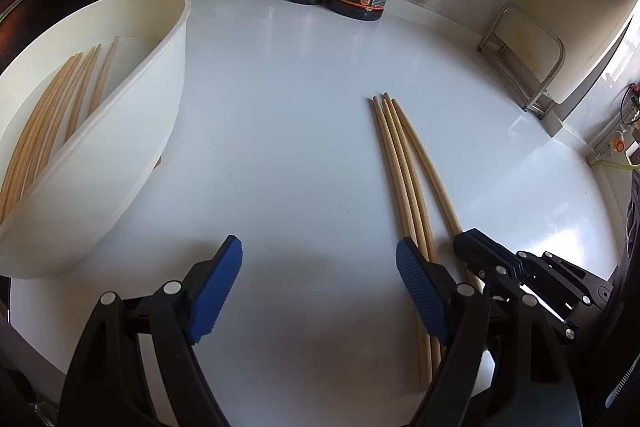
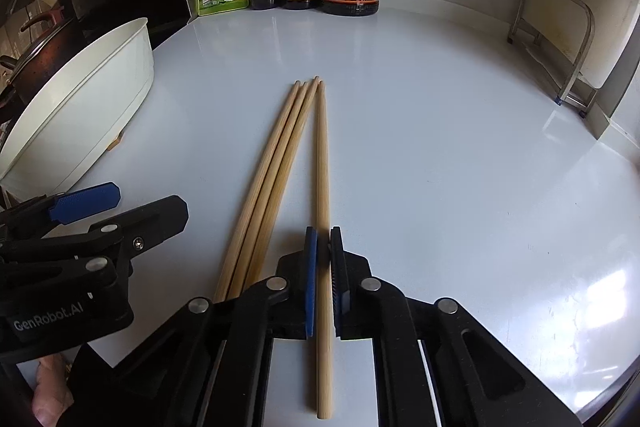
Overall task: Organize utensils
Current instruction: 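Separate one chopstick from the bundle with the right tool while the left tool hovers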
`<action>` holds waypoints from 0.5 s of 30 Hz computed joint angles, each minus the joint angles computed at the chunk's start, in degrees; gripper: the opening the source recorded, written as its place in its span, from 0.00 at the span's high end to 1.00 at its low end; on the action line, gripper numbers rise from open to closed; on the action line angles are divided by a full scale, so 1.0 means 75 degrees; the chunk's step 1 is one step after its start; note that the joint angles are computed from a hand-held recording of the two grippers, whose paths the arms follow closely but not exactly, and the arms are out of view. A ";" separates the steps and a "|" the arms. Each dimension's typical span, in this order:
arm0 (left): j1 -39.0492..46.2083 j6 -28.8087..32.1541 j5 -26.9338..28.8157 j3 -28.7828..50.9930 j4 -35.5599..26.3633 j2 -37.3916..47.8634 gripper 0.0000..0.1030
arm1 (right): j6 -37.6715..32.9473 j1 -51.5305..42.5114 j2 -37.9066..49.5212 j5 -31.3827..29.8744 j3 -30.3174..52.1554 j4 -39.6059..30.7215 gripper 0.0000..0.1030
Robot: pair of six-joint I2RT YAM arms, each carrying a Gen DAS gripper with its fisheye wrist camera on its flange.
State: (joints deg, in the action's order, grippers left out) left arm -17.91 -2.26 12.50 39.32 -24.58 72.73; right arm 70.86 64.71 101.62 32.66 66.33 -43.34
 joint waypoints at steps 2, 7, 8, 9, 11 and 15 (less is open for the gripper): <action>-0.0100 -0.0007 -0.0051 -0.0070 -0.0021 -0.0050 0.23 | 0.0132 0.0038 -0.0110 0.0024 -0.0122 -0.0014 0.94; -0.0272 -0.0123 -0.0124 -0.0156 -0.0020 -0.0172 0.22 | 0.0669 0.0245 -0.0399 0.0138 -0.0477 -0.0133 0.94; -0.0328 -0.0168 -0.0155 -0.0176 0.0003 -0.0180 0.22 | 0.0817 0.0293 -0.0478 0.0158 -0.0572 -0.0159 0.94; -0.0395 -0.0198 -0.0214 -0.0206 0.0030 -0.0194 0.22 | 0.0978 0.0344 -0.0568 0.0179 -0.0676 -0.0188 0.94; -0.0534 -0.0262 -0.0310 -0.0230 0.0071 -0.0169 0.21 | 0.1233 0.0441 -0.0722 0.0210 -0.0855 -0.0222 0.94; -0.0808 -0.0372 -0.0533 -0.0222 0.0195 -0.0071 0.21 | 0.1526 0.0567 -0.0925 0.0261 -0.1090 -0.0258 0.94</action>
State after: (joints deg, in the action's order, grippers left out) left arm -23.97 -5.05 8.50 37.66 -23.12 72.20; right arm 82.31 68.96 94.68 34.62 58.15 -45.27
